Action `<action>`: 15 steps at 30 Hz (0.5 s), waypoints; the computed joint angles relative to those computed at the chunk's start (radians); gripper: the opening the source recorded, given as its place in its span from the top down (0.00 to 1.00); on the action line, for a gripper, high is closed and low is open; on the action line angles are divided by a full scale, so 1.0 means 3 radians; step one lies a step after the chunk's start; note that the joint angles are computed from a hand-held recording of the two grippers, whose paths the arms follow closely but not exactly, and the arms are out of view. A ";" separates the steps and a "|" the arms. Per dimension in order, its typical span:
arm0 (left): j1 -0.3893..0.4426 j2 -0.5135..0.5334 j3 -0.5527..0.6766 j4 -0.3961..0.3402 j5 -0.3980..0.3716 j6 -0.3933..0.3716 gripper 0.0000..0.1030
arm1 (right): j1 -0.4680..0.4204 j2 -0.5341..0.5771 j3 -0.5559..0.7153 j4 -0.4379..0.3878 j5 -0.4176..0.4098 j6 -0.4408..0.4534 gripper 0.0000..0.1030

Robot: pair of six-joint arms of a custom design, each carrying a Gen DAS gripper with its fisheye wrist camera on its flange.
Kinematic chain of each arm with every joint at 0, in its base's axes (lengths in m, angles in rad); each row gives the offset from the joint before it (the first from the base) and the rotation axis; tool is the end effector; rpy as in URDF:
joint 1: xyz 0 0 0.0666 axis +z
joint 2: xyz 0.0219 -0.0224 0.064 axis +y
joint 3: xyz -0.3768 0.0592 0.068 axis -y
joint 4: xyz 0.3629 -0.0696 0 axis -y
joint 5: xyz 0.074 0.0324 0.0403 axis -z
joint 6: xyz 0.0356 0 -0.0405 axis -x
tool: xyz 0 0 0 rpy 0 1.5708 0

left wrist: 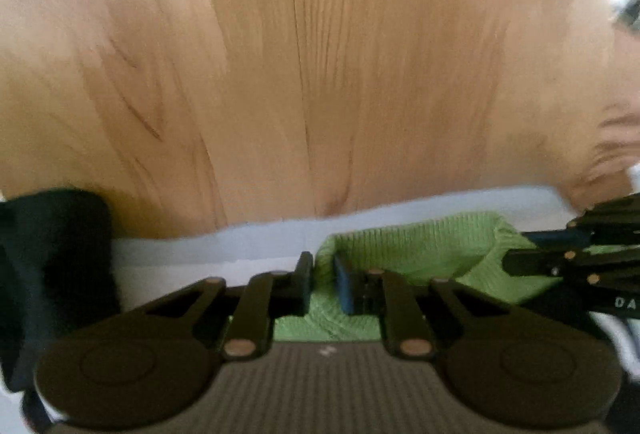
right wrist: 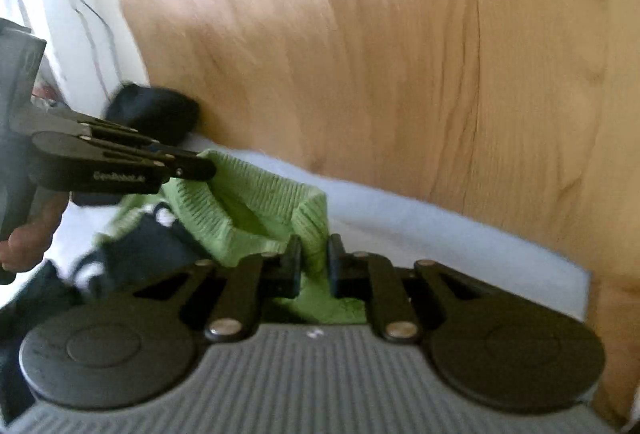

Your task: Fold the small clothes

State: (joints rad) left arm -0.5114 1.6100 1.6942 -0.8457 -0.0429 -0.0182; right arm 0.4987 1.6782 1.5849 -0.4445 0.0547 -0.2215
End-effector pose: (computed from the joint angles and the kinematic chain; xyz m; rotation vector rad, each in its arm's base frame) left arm 0.4762 -0.2659 0.4592 0.5916 2.2637 -0.1959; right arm 0.5150 0.2778 0.4078 -0.2615 2.1139 0.3717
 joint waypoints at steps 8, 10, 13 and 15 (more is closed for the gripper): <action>0.0053 -0.1559 -0.1393 0.0576 0.0437 0.0012 0.88 | 0.0919 -0.0999 -0.1018 0.0539 0.0891 0.0515 0.85; 0.0115 -0.1920 -0.1706 0.0597 0.0587 0.0038 0.88 | 0.1206 -0.1172 -0.1282 0.0655 0.1137 0.0567 0.85; 0.0153 -0.2389 -0.2124 0.0536 0.0769 0.0140 0.88 | 0.1645 -0.1283 -0.1601 0.0750 0.1569 0.0532 0.85; 0.0122 -0.2634 -0.2331 0.0440 0.0793 0.0204 0.88 | 0.1804 -0.1292 -0.1764 0.0742 0.1719 0.0348 0.85</action>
State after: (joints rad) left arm -0.4749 0.8198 0.9949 -0.7136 0.1950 0.0431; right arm 1.0399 1.2906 1.0558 -0.2219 0.5703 -0.1171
